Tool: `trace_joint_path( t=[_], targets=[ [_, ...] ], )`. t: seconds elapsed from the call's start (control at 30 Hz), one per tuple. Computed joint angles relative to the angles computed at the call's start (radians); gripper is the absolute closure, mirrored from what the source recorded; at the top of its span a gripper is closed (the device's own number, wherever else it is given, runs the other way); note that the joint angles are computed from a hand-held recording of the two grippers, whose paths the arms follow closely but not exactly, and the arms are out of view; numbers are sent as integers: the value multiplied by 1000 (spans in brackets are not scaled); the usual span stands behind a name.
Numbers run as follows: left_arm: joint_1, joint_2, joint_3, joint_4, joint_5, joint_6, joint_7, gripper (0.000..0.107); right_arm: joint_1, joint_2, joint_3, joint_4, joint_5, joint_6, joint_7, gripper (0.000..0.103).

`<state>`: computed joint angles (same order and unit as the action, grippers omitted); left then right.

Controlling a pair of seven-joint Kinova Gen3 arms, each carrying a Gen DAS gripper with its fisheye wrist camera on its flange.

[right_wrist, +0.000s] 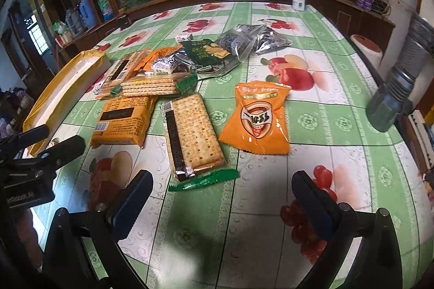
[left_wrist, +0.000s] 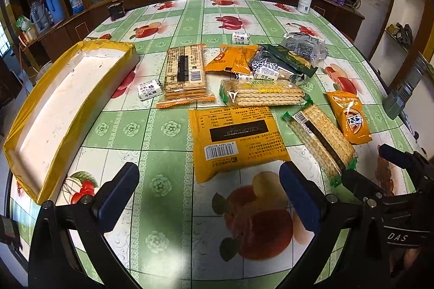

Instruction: Organize snacks

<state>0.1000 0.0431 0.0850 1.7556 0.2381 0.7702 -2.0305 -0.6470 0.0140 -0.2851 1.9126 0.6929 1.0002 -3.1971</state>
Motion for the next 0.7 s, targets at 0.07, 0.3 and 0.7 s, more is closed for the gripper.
trace_joint_path(
  t=[0.07, 0.3, 0.7],
  targets=[
    [3, 36, 4, -31, 0, 27, 21, 4, 14, -3, 11, 11, 3, -38, 27, 0],
    [17, 124, 18, -105, -8, 85, 74, 4, 83, 3, 52, 31, -25, -201, 172, 1],
    [94, 166, 39, -108, -121, 22, 165, 4, 19, 69, 79, -7, 30, -131, 215, 42]
  ],
)
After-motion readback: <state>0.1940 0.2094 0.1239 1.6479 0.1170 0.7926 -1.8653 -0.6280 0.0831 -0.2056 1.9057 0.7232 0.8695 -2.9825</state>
